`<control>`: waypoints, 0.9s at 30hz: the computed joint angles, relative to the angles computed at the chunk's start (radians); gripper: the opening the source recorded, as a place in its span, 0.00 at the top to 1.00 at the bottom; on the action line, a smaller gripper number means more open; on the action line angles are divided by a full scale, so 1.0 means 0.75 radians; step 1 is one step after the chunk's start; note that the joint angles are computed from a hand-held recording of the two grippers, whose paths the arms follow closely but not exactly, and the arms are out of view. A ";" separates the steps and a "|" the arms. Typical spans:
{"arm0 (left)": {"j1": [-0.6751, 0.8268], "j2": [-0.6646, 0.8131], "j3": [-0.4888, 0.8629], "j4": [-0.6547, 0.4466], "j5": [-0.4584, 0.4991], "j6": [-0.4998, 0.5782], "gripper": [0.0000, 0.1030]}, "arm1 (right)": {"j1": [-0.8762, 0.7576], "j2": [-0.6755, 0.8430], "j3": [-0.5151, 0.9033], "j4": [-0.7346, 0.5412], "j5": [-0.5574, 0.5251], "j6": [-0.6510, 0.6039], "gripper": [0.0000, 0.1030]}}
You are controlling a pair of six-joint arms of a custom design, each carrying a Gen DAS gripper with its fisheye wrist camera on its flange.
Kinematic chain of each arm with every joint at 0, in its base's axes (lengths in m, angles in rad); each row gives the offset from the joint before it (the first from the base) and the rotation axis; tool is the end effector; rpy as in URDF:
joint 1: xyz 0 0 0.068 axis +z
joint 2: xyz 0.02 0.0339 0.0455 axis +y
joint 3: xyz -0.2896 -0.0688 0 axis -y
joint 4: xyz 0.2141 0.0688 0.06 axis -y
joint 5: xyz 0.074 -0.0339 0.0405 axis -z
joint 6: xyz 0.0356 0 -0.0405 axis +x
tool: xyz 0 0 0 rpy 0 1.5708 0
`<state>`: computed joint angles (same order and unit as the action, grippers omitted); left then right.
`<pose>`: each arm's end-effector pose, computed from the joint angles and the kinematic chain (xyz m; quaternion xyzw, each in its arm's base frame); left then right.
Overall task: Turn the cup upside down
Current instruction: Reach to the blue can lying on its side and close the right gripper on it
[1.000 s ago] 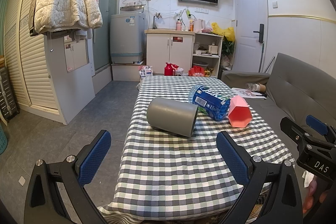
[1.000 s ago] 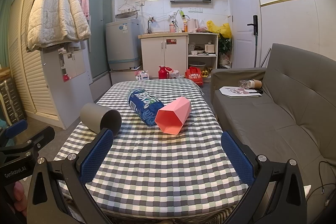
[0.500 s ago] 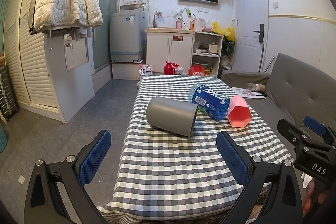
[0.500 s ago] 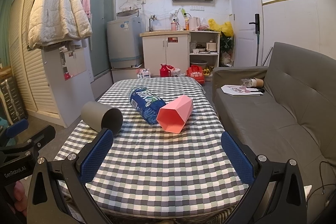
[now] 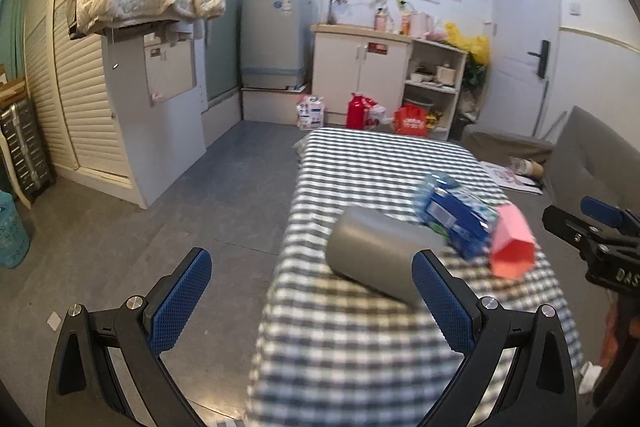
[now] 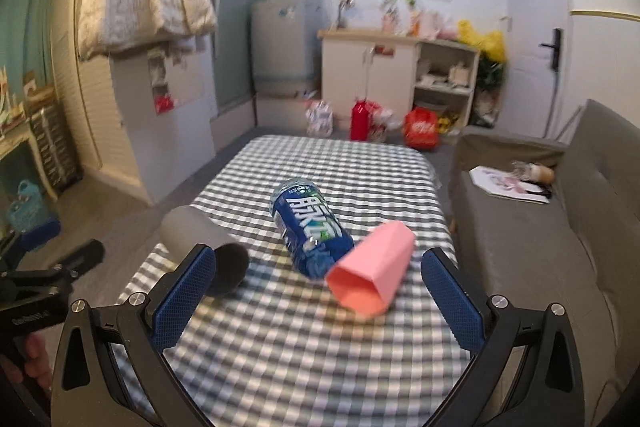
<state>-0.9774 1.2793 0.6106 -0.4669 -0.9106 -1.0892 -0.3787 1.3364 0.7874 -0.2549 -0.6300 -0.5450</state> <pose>0.1253 -0.1355 0.2183 -0.1438 0.8703 0.0533 0.4681 0.2289 -0.0685 0.2606 -0.1887 0.8691 0.0987 0.4465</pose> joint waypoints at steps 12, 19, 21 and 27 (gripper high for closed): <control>0.440 0.125 -0.206 0.553 0.315 0.417 0.00 | 0.353 0.599 0.327 0.038 0.302 0.069 0.08; 0.466 0.168 -0.207 0.601 0.352 0.456 0.00 | 0.425 0.661 0.339 0.084 0.396 0.103 0.25; 0.450 0.148 -0.200 0.569 0.342 0.445 0.00 | 0.419 0.628 0.308 0.118 0.386 0.106 0.28; 0.342 0.032 -0.138 0.340 0.284 0.307 0.00 | 0.360 0.392 0.227 0.091 0.306 0.104 0.30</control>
